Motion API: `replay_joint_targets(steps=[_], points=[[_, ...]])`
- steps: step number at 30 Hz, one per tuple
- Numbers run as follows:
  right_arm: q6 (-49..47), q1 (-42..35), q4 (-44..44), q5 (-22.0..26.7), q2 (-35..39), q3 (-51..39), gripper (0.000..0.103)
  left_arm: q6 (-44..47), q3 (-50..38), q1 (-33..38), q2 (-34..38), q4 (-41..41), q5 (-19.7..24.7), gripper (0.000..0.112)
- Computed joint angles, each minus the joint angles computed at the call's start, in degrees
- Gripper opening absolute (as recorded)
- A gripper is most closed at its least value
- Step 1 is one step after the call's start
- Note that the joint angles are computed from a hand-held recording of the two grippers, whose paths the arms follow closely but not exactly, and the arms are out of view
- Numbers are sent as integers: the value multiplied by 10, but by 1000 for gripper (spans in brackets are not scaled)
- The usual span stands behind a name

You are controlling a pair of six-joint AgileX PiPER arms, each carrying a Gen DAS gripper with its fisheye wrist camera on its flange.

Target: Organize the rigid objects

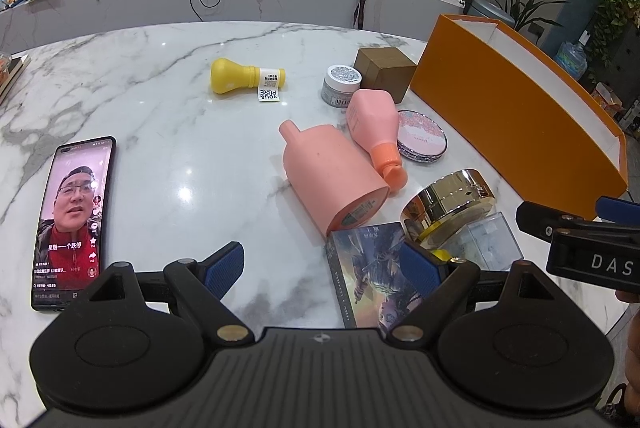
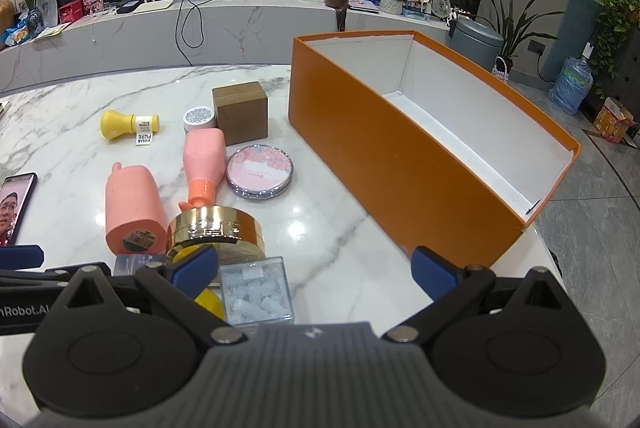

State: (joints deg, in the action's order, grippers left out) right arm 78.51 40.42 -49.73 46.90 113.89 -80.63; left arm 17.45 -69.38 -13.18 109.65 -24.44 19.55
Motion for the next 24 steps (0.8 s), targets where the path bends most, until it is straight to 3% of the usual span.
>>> replay_joint_targets(steps=[24], points=[[-45,-7,24,-27,1,8,101,-15,-11,2,17,14,1,103]])
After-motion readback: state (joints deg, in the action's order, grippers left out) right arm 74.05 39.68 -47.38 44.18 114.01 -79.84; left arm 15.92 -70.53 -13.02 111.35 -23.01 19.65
